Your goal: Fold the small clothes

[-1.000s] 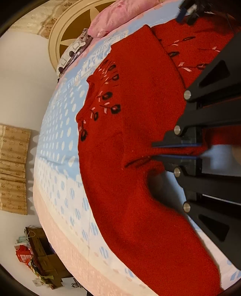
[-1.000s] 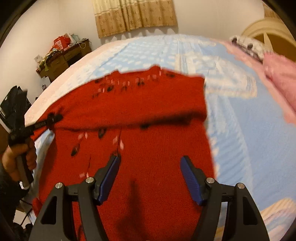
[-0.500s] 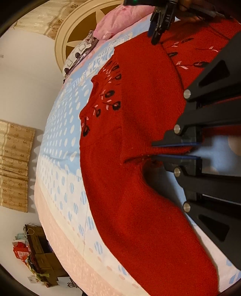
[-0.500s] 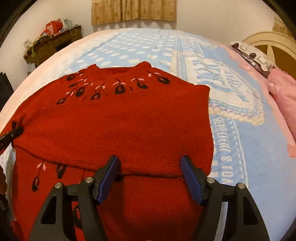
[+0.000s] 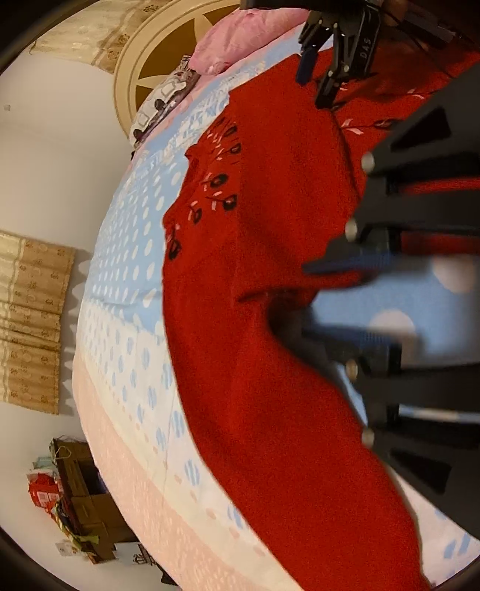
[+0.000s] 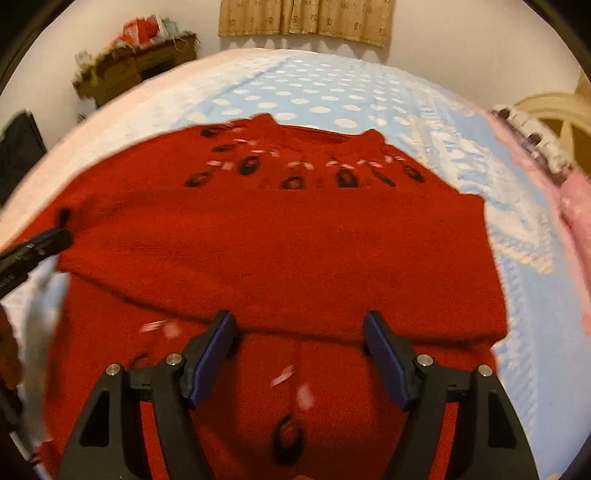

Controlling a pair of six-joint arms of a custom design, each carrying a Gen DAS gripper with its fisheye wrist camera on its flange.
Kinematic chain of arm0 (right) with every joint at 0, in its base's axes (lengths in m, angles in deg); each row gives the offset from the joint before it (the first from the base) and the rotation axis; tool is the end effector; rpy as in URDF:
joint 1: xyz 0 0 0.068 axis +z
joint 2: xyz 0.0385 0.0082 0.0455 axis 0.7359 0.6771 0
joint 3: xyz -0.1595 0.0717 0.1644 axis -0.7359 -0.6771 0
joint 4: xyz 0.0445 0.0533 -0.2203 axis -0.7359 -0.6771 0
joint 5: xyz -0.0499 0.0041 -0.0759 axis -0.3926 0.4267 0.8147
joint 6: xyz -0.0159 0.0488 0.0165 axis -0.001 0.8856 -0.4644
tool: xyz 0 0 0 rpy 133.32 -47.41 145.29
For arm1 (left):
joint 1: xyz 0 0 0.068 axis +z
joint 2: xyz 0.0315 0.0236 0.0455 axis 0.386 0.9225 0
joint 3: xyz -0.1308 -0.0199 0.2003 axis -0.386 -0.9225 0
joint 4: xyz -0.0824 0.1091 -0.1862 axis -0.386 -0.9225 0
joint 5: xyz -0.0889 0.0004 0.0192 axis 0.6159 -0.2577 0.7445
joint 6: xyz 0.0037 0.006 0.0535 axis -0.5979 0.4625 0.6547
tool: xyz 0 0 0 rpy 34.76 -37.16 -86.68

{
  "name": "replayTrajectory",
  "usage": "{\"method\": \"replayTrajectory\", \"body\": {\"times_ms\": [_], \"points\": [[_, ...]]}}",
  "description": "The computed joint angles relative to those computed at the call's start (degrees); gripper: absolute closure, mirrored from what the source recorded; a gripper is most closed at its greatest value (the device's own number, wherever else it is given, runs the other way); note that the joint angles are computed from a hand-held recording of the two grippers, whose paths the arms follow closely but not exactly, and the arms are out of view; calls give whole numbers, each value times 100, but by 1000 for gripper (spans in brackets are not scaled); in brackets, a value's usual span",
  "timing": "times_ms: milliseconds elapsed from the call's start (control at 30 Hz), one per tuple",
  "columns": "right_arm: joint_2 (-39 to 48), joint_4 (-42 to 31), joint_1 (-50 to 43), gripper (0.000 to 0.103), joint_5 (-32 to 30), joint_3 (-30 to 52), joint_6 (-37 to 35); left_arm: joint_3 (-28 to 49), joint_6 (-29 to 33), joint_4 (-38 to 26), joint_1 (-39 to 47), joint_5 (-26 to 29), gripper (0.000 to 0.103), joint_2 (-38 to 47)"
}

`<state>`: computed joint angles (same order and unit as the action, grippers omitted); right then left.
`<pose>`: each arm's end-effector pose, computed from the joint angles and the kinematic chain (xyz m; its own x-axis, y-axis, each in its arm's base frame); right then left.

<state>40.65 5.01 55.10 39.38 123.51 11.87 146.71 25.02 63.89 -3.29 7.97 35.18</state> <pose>0.2804 0.0364 0.2150 -0.8302 -0.0916 -0.5498 -0.0925 0.9954 -0.0263 0.3020 -0.1450 0.2214 -0.7544 -0.0462 -0.6548 0.1298 0.9673 -0.2178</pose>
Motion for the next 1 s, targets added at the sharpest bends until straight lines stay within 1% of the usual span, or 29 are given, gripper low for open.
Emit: {"method": "replayTrajectory", "body": {"times_ms": [33, 100, 133, 233, 367, 567, 700, 800, 900, 1000], "points": [[-179, -7, 61, 30, -18, -110, 23, -126, 41, -2, 21, -77, 51, -203], [-551, -37, 291, 30, 205, -306, 46, -383, 192, 11, 76, -196, 43, -593], [-653, -39, 382, 30, 243, -372, 87, -532, 325, -7, 119, -269, 40, -816], [-1107, -111, 617, 30, 122, -609, 266, -887, 650, -222, 359, -507, 40, -1372], [-1600, -170, 1163, 30, 271, -903, 511, -1328, 1098, -585, 955, -790, 39, -2025], [-2112, -381, 1868, 30, 480, -1080, 640, -1823, 1606, -896, 2300, -613, 39, -2792], [-2409, -481, 2207, 30, 605, -1180, 823, -1990, 1781, -881, 3199, -526, 39, -2921], [-2547, -527, 2438, 30, 695, -1246, 963, -2032, 1699, -794, 3757, -341, 39, -2770], [-2616, -543, 2620, 30, 788, -1307, 1041, -2073, 1584, -716, 3991, -77, 39, -2577], [-2681, -532, 2685, 30, 802, -1394, 1125, -2110, 1412, -550, 3876, 12, 39, -2281]]}}
